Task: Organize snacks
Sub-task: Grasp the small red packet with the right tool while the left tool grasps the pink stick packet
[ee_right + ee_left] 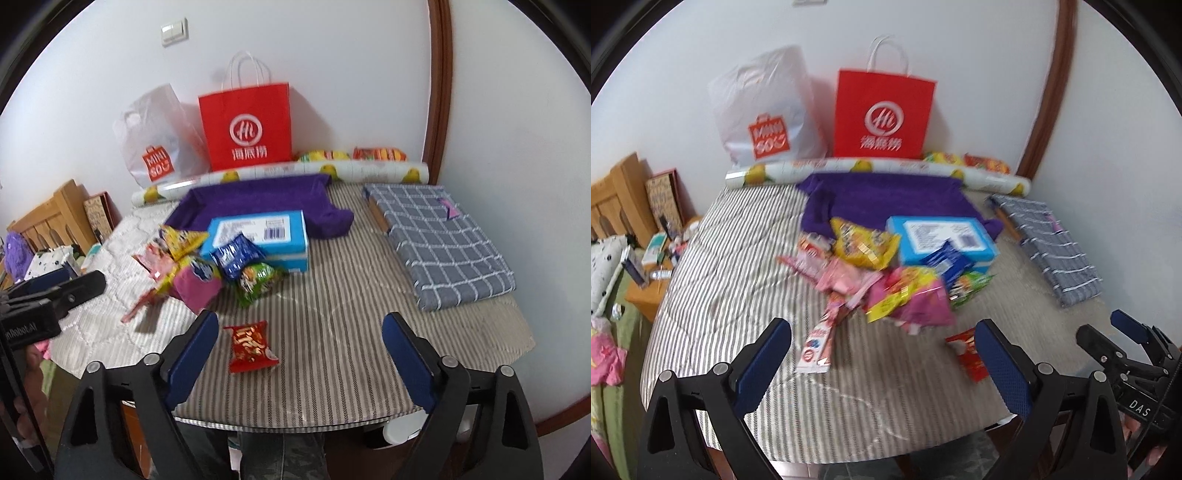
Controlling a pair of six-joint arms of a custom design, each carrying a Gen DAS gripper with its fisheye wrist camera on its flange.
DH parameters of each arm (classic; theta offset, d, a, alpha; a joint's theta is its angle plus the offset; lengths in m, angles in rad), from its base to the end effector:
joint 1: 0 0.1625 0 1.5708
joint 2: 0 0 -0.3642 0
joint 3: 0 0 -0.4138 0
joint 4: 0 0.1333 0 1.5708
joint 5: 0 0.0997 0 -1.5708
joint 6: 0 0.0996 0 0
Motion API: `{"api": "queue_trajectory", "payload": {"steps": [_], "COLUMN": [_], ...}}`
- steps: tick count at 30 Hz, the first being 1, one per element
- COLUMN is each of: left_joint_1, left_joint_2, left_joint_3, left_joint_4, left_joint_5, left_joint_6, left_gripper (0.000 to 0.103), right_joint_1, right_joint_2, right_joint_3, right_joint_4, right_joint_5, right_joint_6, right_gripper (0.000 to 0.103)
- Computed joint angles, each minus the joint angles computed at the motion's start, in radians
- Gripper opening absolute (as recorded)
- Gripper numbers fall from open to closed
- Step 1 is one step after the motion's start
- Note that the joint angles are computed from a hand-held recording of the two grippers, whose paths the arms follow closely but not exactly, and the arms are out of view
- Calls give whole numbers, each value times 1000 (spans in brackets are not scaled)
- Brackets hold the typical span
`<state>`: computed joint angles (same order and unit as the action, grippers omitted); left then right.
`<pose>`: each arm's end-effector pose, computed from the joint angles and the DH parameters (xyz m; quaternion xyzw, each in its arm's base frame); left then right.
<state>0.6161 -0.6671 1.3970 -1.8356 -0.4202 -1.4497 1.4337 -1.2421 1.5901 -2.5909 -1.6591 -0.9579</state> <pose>-0.4135 -0.5675 0.0309 -0.0784 0.8223 -0.4242 0.3711 0.0350 -0.6573 0.3505 0.3629 -0.8706 0.2596 0.2071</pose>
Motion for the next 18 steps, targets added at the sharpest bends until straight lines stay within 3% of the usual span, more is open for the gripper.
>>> {"api": "queue_trajectory", "payload": {"steps": [7, 15, 18], "left_joint_1": [65, 93, 99], "left_joint_2": [-63, -116, -142], "left_joint_3": [100, 153, 200], "left_joint_4": [-46, 65, 0], "left_joint_5": [-62, -70, -73], "left_joint_6": [-85, -189, -156], "left_gripper": [99, 99, 99], "right_joint_1": [-18, -24, -22], "right_joint_2": [110, 175, 189], "right_joint_3": [-58, -78, -81], "right_joint_4": [74, 138, 153], "right_joint_5": [-80, -84, -75], "right_joint_6": [3, -2, -12], "right_gripper": [81, 69, 68]}}
